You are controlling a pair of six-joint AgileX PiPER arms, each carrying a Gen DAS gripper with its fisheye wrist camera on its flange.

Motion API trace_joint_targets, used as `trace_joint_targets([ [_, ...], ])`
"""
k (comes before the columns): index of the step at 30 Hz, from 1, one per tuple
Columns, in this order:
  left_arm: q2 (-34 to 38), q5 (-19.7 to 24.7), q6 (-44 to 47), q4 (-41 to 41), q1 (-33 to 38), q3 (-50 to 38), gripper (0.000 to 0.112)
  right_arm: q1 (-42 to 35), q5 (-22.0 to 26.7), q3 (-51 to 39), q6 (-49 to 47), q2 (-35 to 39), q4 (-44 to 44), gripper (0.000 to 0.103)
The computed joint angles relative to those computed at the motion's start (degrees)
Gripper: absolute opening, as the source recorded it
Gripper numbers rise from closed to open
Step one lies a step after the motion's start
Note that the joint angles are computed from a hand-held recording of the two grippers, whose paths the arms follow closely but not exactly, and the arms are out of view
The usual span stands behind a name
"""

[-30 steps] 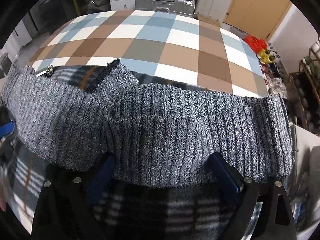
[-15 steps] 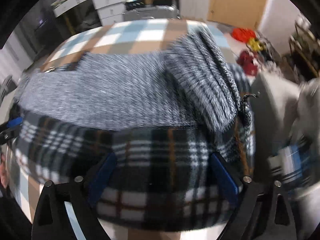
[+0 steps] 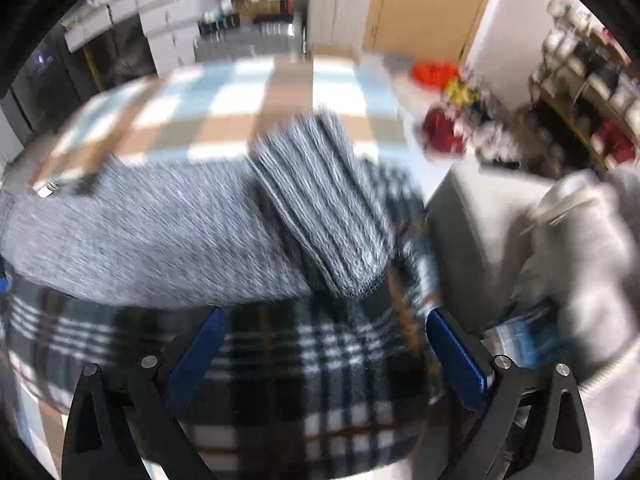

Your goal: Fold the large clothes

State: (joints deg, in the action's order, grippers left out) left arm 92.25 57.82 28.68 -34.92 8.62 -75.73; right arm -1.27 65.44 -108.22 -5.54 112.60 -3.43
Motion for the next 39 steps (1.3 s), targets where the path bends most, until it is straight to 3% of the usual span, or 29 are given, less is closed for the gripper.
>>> trace_joint_targets([
  [3, -0.41, -2.26, -3.32, 6.63, -3.85, 0.02, 0.097, -1.84, 1.4, -1.2, 0.13, 2.3, 4.88, 0.103],
  [9, 0.14, 2.68, -0.73, 3.37, -0.22, -0.52, 0.097, -2.42, 3.77, 2.08, -3.67, -0.09, 7.1, 0.103],
  [15, -8.45, 4.21, 0.03, 6.36, 2.01, 7.84, 0.097, -3.6, 1.81, 15.08, -13.34, -8.98, 12.5, 0.103],
  [19, -13.12, 6.97, 3.47, 4.89, 6.0, 11.09, 0.097, -4.37, -2.25, 23.51, -16.99, -15.72, 15.33, 0.101],
  [22, -17.33, 9.69, -6.66, 10.04, 4.72, 9.08, 0.097, -3.03, -10.59, 29.12, -13.07, -24.0, 13.45, 0.098],
  [24, -21.28, 11.23, -7.25, 8.43, 2.27, 9.37, 0.098, -2.92, -13.96, 31.77, -14.32, -29.26, 17.38, 0.099],
  [27, -24.26, 7.16, -9.38, 11.79, -6.28, 9.92, 0.098, 2.07, -14.9, 33.95, -17.97, -35.01, 22.77, 0.101],
  [30, -20.19, 1.31, -16.87, 20.3, -15.52, 9.83, 0.098, 11.15, -18.63, 38.15, -13.97, -37.35, 18.48, 0.102],
  [32, -14.76, -0.17, -16.6, 17.81, -14.12, 9.9, 0.098, 17.75, -20.99, 40.66, -4.58, -35.21, 9.05, 0.101],
  [34, -12.83, -1.53, -13.41, 14.16, -11.77, 11.11, 0.102, 18.75, -20.61, 41.79, 0.71, -30.82, 3.92, 0.101],
  [37, -13.25, -5.18, -7.86, 11.15, -10.82, 13.68, 0.102, 14.76, -21.71, 42.28, -0.91, -27.77, 10.22, 0.103],
  [39, -13.37, -5.86, -5.73, 9.78, -9.94, 14.47, 0.102, 16.4, -20.52, 41.24, 1.16, -27.18, 7.85, 0.103],
])
